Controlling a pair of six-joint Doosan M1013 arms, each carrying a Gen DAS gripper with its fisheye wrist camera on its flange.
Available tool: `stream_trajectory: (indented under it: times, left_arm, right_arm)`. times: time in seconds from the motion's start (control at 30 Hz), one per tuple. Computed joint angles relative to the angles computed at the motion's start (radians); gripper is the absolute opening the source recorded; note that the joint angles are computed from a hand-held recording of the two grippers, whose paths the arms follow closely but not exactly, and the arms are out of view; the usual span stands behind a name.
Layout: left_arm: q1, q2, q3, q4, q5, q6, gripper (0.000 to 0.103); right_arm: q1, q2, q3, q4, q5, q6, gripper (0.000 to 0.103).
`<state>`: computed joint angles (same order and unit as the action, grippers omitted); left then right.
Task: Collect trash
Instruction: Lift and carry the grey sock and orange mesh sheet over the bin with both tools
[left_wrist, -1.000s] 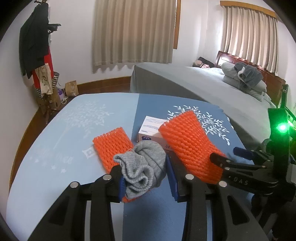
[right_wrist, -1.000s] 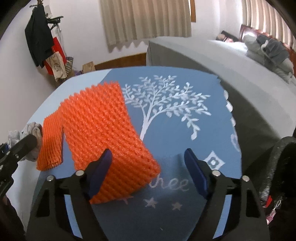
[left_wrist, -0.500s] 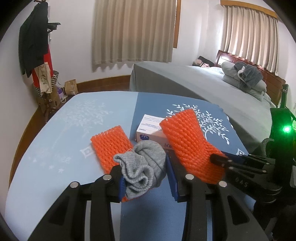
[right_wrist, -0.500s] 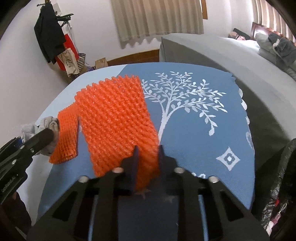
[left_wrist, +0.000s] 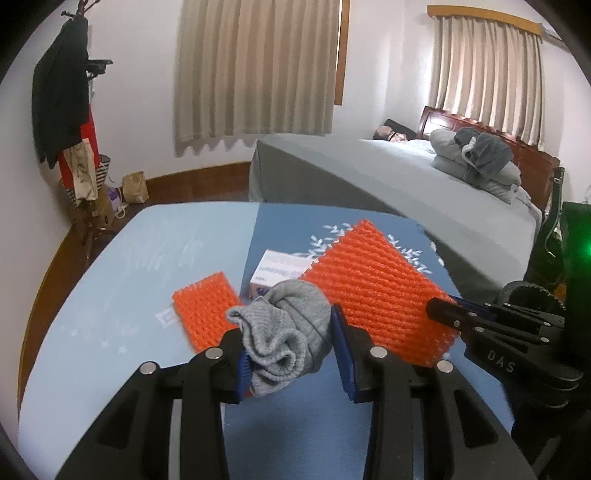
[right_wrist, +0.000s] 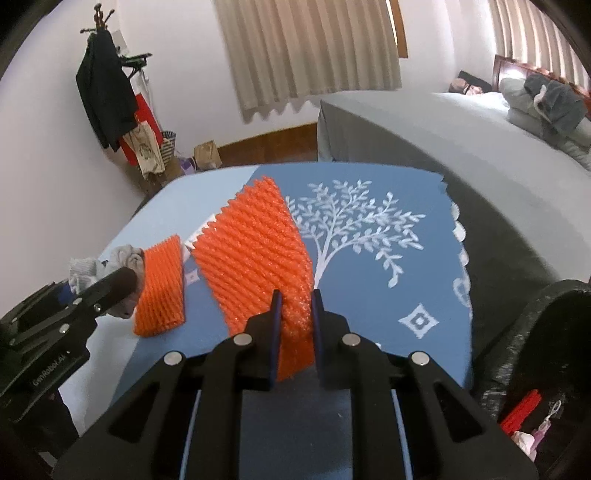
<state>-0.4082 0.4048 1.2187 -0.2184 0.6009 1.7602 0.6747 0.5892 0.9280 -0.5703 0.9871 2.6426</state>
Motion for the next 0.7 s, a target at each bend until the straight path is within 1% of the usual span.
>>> stream_trajectory:
  times: [0.33, 0.7]
  left_arm:
    - [-0.015, -0.027, 0.005, -0.027, -0.019, 0.035, 0.037]
    - [-0.043, -0.057, 0.02, -0.123, -0.037, 0.127, 0.037]
  right_arm:
    - [0.022, -0.056, 0.05, -0.102, 0.008, 0.085, 0.014]
    - [0.053, -0.134, 0.134, -0.221, 0.044, 0.182, 0.014]
